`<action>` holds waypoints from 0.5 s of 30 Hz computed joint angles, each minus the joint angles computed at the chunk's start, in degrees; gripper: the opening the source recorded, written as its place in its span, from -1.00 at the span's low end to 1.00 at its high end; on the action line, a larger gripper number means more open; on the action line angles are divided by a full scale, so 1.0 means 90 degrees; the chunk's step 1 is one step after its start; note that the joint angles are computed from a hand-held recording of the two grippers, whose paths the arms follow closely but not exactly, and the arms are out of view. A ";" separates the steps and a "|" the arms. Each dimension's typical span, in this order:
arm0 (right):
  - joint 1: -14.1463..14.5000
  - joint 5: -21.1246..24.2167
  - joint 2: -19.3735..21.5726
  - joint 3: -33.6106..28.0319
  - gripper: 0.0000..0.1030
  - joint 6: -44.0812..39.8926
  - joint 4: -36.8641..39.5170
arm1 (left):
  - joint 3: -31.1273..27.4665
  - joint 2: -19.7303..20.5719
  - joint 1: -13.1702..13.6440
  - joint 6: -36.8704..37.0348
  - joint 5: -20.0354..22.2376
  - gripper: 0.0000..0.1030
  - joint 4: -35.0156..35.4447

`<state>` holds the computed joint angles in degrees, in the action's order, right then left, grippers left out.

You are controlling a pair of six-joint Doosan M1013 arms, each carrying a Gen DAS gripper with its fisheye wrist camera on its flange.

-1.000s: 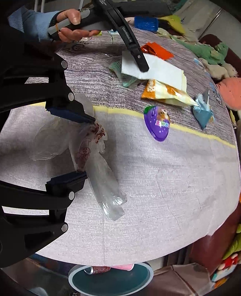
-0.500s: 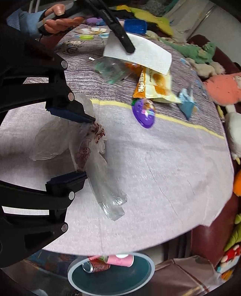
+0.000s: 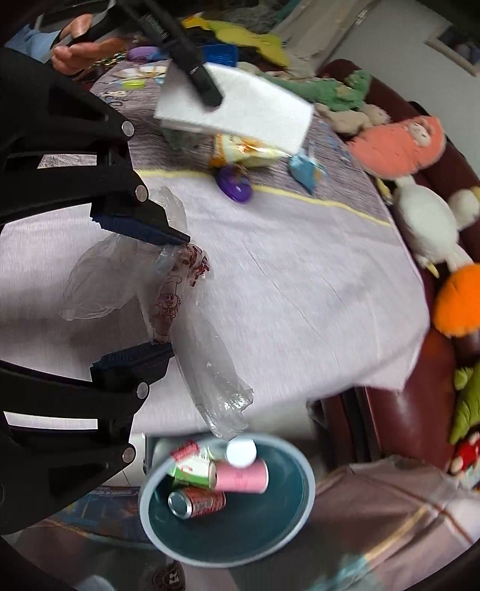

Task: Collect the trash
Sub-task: 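Carry the tissue and plastic bag over the teal bin with both tools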

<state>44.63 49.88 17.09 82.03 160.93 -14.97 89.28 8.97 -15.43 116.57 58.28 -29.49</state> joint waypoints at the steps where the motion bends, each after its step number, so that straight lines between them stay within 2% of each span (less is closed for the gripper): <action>1: -0.0009 -0.0011 -0.0061 0.0073 -0.07 0.0108 -0.0084 | -0.0025 0.0029 -0.0088 0.0019 0.0025 -0.83 0.0034; 7: -0.0130 0.0018 -0.0702 0.0799 -0.07 0.1268 -0.0952 | -0.0214 0.0212 -0.0655 0.0199 0.0178 -0.83 0.0033; 15: -0.0313 0.0352 -0.1440 0.1618 -0.07 0.2426 -0.1791 | -0.0583 0.0575 -0.1413 0.0185 0.0378 -0.83 0.0174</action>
<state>41.81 53.05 4.13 96.59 182.77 -31.09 84.03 14.15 -28.14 118.23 61.69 -27.92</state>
